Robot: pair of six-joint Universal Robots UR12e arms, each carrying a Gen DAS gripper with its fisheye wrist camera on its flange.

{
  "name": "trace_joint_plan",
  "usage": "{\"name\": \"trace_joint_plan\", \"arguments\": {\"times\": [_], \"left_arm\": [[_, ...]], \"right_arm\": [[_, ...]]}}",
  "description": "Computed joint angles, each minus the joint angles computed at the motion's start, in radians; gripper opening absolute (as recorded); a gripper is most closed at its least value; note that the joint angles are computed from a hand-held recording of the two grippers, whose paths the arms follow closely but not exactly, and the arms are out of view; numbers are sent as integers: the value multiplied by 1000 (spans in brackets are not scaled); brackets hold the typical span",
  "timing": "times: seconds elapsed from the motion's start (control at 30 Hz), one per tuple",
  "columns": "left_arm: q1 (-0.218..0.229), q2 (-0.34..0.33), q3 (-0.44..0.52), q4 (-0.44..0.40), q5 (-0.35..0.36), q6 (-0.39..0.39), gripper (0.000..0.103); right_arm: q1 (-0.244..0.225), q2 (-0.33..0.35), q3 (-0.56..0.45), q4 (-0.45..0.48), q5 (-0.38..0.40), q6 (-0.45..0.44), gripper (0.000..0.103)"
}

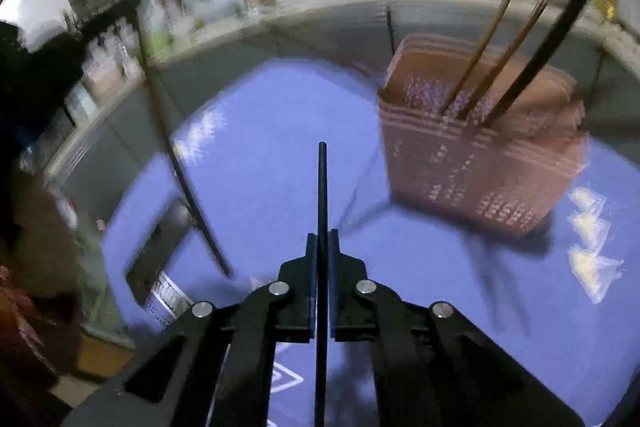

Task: Organize utensils
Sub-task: 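Push both held chopsticks down into the basket and open both tools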

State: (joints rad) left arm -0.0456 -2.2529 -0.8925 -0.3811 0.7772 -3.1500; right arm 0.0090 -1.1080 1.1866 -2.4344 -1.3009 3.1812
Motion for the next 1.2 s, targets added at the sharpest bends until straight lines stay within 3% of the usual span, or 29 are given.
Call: {"name": "trace_joint_plan", "arguments": {"times": [0.1,0.2,0.23,0.37,0.53,0.67,0.77,0.93,1.2], "left_arm": [[-16,-31,65,22,-1,-31,5],[-37,-78,158,58,8,-79,5],[-47,-99,197,76,27,-95,5],[-80,-172,335,78,95,-145,5],[-114,-256,479,28,230,-153,5],[-131,-299,541,13,304,-154,5],[-136,-320,568,2,312,-161,5],[-137,-366,646,-38,318,-158,5],[-137,-337,566,-35,313,-117,5]], "right_arm": [[-8,-31,31,-169,-16,53,5],[-5,-36,38,-374,-96,111,5],[-4,-26,30,-458,-131,145,5],[5,34,-27,-629,-260,206,5],[29,143,-141,-747,-456,177,5],[26,207,-195,-815,-517,169,5],[24,224,-200,-863,-528,164,5],[20,250,-225,-959,-551,71,5],[21,248,-198,-1010,-534,15,5]]}}
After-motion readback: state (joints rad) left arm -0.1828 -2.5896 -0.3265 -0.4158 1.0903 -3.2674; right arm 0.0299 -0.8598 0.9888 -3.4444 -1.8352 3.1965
